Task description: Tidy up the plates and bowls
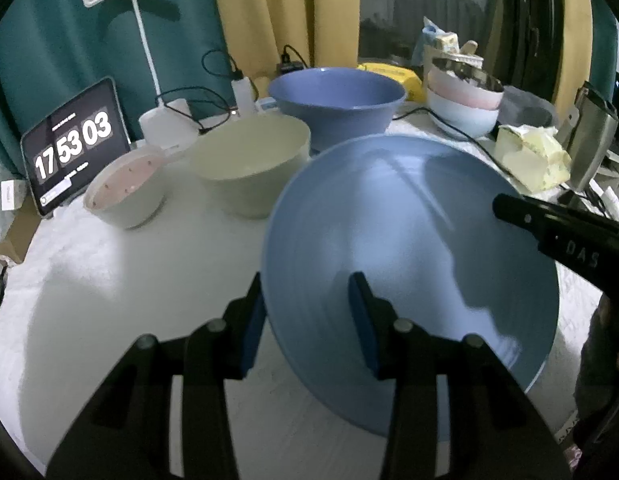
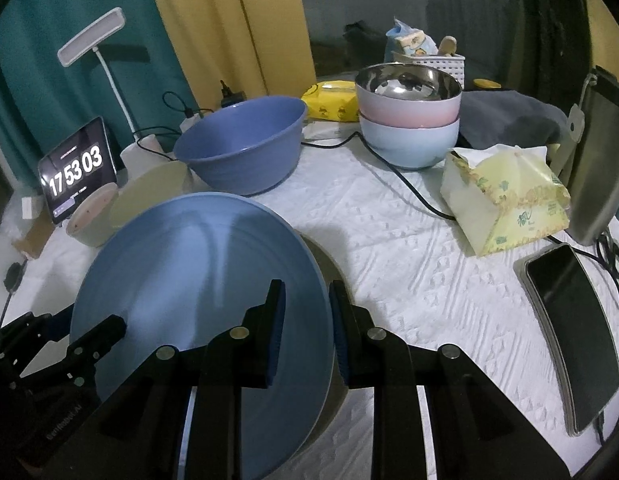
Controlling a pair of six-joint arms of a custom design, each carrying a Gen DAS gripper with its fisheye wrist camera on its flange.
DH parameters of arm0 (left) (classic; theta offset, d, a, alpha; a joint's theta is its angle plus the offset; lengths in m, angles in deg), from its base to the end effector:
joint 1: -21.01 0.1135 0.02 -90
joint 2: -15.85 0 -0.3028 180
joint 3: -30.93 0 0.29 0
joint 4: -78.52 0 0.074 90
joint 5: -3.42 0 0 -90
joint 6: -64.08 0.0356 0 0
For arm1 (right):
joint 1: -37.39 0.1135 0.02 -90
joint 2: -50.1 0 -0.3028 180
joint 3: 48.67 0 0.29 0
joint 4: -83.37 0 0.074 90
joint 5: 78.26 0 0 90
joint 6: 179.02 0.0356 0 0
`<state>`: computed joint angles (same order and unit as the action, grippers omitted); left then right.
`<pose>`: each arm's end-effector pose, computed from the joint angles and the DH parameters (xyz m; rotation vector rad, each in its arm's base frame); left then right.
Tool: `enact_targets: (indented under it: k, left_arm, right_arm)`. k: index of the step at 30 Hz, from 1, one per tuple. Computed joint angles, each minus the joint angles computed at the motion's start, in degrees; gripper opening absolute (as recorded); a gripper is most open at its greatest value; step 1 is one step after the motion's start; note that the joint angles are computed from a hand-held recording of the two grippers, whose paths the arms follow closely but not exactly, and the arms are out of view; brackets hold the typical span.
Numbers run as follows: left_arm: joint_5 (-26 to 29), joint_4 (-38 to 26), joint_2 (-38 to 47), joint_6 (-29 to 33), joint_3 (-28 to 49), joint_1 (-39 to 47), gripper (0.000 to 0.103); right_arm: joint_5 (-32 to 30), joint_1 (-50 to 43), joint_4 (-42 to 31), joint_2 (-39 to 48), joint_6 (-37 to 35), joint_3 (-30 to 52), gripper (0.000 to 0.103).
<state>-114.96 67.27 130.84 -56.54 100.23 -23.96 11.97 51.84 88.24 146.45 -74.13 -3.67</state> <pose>0.3006 -0.2763 0.0922 0.1207 2.3974 0.0429 0.3003 0.0772 0.1085 0.0111 2.3952 0.2375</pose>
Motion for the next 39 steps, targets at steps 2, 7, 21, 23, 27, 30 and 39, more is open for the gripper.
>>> enact_targets:
  k: [2,7,21,23,27,30,39]
  left_arm:
    - [0.4,-0.4,0.8,0.1,0.8,0.2,0.042]
    - [0.8,-0.9,2.0,-0.1,2.0,0.6,0.042]
    - [2.5,-2.9,2.9,-1.1,3.0,1.7,0.044]
    - [2.4,-2.2,2.2,-1.5,2.1,1.8,0.046]
    - [1.9,-1.5,1.0,-2.0,0.8,2.1,0.046]
    - [1.9,-1.5,0.5,-2.3,0.4,2.1,0.046]
    - [3.1,-2.9,1.6,-3.7,1.5,2.5,0.047]
  right_arm:
    - [-0.4,-0.5,-0.2,0.9,-0.1,0.5,0.025]
    - [-1.1,-1.2,-0.2,1.9,-0.3,1.0,0.025]
    - [-1.1,-1.2,-0.4,2.6,0.1,1.8,0.025]
    - [-0.9,-1.2,-0.4,2.1,0.3,1.4,0.025]
    - [0.9,-1.0,-0.4,0.8,0.8,0.7,0.031]
    - [1.2,-1.4,-0.4,-0.2,0.9,0.3,0.032]
    - [0.8,-2.2,-0.6,-1.1,1.0,-0.2,0.034]
